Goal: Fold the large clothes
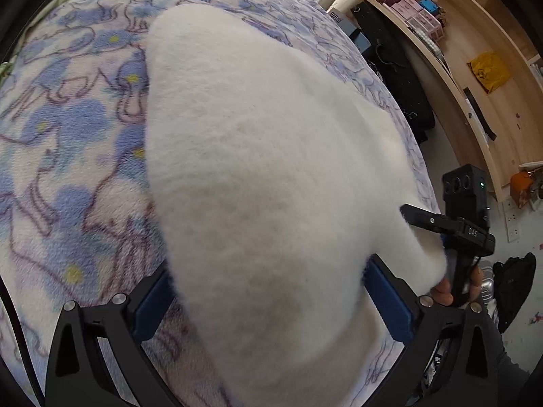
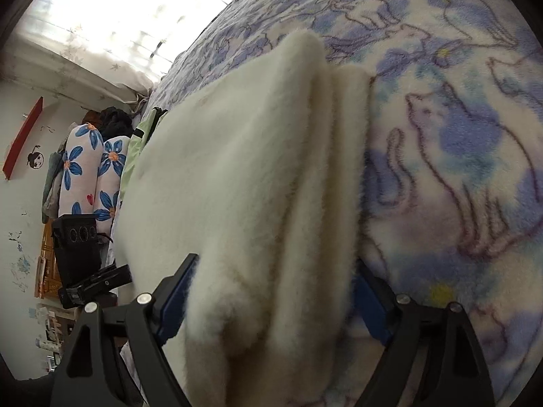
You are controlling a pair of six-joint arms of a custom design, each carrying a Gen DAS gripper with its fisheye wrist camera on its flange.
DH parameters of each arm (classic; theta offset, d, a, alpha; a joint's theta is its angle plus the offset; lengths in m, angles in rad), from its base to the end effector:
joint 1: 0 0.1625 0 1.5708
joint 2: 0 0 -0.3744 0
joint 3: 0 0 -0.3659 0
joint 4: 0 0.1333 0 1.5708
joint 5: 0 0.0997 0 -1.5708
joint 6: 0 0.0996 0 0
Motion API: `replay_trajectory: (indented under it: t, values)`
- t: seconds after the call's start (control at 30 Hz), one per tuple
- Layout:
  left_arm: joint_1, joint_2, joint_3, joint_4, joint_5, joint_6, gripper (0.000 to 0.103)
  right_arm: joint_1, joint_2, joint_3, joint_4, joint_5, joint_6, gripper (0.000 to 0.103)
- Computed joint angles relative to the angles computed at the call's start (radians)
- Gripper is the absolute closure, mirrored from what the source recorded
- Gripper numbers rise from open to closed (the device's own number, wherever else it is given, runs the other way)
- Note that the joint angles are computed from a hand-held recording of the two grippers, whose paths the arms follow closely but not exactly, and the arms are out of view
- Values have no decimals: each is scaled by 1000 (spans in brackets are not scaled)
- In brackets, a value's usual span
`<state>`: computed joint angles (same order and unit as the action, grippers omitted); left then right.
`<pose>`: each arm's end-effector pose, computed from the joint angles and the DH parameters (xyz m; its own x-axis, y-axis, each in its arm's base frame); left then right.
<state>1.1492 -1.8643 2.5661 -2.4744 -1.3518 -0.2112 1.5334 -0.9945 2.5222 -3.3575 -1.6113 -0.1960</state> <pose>0.0234 -0.3264 0.2094 -0.9723 0.1643 -0.1661 0.2016 0.9495 -0.2406 0.1164 -0.3462 0.0402 -0.9860 -0.1413 0.0883 -0.1589 0.9568 -0.2436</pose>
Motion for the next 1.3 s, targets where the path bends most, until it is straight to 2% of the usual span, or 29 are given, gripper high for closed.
replay_trajectory:
  t: [0.17,0.37,0.47,0.57,0.73,0.87,0.97,1.07,1.23,1.3]
  values:
    - [38,108,-43,-48,-49,40,0,-5,50,-51,6,37,-30,15]
    - [47,180,-75,-75,-58,41,0,17,74,-97,46,20,-32,16]
    - [9,186,-55,-110,-15,3,0,28,81,-99,32,7,-15,17]
    - [-56,185,-29,-146,62,-45,0,47,84,-89,1,-10,-8,24]
    - [-168,173,-6,-144,184,-78,13,108,93,-83,-56,-69,-2,43]
    - [-251,150,11,-116,268,-83,23,156,105,-80,-111,-105,4,51]
    - [-306,116,20,-73,319,-84,27,183,112,-64,-169,-108,4,54]
    - [-352,28,35,16,355,-88,30,237,131,-62,-199,-138,18,55]
    - [-434,-212,56,267,392,-136,32,296,152,-46,-233,-146,60,56]
    - [-473,-340,54,419,402,-181,32,329,165,-45,-242,-149,80,56]
